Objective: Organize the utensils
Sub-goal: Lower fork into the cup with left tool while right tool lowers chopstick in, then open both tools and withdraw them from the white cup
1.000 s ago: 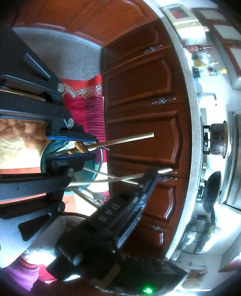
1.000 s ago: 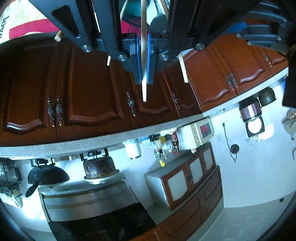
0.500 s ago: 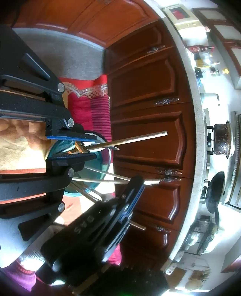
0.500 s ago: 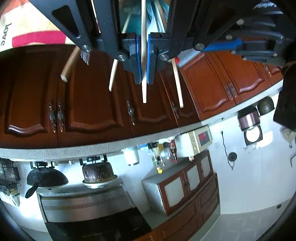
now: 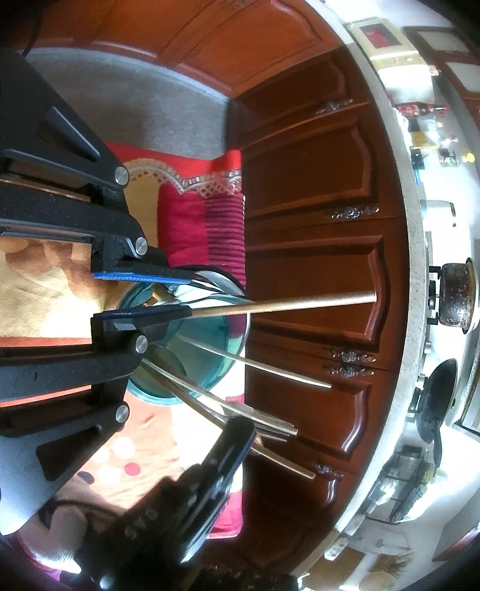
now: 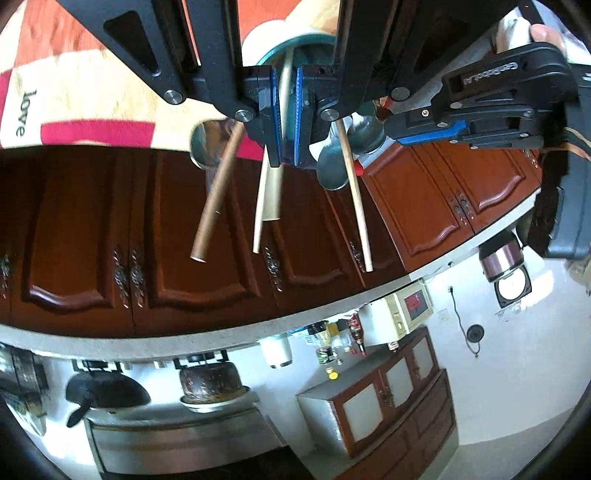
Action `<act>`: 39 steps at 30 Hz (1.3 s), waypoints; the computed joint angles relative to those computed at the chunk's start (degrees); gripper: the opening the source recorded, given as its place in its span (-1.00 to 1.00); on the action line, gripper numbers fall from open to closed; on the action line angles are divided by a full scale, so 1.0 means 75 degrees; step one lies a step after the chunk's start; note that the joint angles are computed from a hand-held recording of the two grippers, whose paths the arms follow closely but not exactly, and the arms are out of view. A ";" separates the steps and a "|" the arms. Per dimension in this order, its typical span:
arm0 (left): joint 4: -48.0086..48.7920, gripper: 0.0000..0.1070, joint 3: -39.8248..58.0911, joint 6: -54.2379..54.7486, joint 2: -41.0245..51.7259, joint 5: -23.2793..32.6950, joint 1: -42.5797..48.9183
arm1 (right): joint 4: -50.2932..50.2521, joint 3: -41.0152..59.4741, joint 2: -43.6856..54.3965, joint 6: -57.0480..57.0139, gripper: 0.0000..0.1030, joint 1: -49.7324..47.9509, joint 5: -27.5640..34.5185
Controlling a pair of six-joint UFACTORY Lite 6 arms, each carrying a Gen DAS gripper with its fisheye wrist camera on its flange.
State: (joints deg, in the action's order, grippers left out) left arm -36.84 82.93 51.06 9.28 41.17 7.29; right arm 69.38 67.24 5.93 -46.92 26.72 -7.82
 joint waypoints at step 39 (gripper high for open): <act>-0.0509 -0.36 -0.3188 -0.0029 -0.3672 -0.0355 0.0598 | 0.6843 -0.0841 -0.2115 -0.5464 -0.13 0.2709 -0.4150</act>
State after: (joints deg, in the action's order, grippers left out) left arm -40.66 59.03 50.84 -18.26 38.52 11.78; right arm 120.71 60.93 -9.94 -87.90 47.04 -38.95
